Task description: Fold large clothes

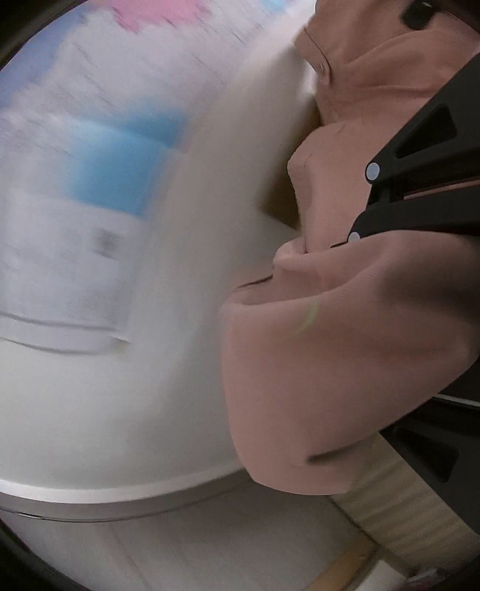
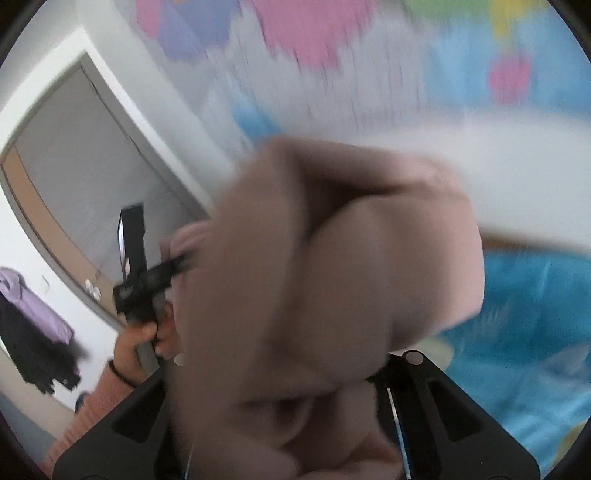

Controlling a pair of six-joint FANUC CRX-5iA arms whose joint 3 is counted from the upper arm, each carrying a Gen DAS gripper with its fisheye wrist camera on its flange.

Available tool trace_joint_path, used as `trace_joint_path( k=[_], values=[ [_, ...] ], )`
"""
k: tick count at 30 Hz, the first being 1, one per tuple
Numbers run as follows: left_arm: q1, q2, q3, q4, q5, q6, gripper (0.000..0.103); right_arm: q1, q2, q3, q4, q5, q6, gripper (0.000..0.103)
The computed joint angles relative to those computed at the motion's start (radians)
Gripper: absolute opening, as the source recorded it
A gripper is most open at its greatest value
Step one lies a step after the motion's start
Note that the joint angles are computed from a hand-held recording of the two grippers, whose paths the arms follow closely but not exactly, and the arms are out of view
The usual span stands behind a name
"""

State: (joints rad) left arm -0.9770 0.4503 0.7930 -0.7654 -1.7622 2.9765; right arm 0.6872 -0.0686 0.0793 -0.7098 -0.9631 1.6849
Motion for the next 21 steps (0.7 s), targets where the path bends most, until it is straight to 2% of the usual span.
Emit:
trace_joint_path(
  k=[2, 5, 6, 7, 10, 12, 15, 17, 18, 19, 21],
  values=[
    [0.026, -0.032, -0.107, 0.069, 0.059, 0.064, 0.011, 0.01, 0.022, -0.023, 0.025, -0.033, -0.025, 0.012],
    [0.037, -0.074, -0.207, 0.103, 0.113, 0.134, 0.015, -0.037, 0.036, -0.052, -0.022, -0.088, -0.04, 0.02],
    [0.037, -0.09, -0.236, 0.109, 0.137, 0.156, 0.015, -0.059, 0.042, -0.049, -0.039, -0.124, -0.036, 0.029],
    [0.035, -0.097, -0.249, 0.11, 0.143, 0.162, 0.016, -0.067, 0.04, -0.053, -0.04, -0.136, -0.037, 0.04],
    [0.026, -0.103, -0.26, 0.11, 0.144, 0.164, 0.019, -0.105, 0.014, -0.067, -0.041, -0.203, -0.023, 0.048],
    [0.028, -0.113, -0.275, 0.12, 0.154, 0.171, 0.021, -0.134, -0.013, -0.089, -0.054, -0.225, 0.003, 0.056],
    [0.03, -0.12, -0.284, 0.134, 0.158, 0.159, 0.026, -0.182, -0.045, -0.112, -0.062, -0.24, 0.022, 0.061],
    [0.029, -0.119, -0.28, 0.138, 0.15, 0.144, 0.028, -0.224, -0.037, -0.111, -0.09, -0.271, 0.04, 0.051],
    [0.035, -0.114, -0.272, 0.141, 0.149, 0.132, 0.028, -0.239, -0.027, -0.106, -0.109, -0.293, 0.05, 0.027],
    [0.036, -0.113, -0.271, 0.144, 0.152, 0.126, 0.03, -0.238, -0.013, -0.095, -0.119, -0.314, 0.062, 0.009],
    [0.037, -0.106, -0.259, 0.143, 0.149, 0.121, 0.029, -0.206, -0.033, -0.109, -0.103, -0.281, 0.058, 0.007]
  ],
)
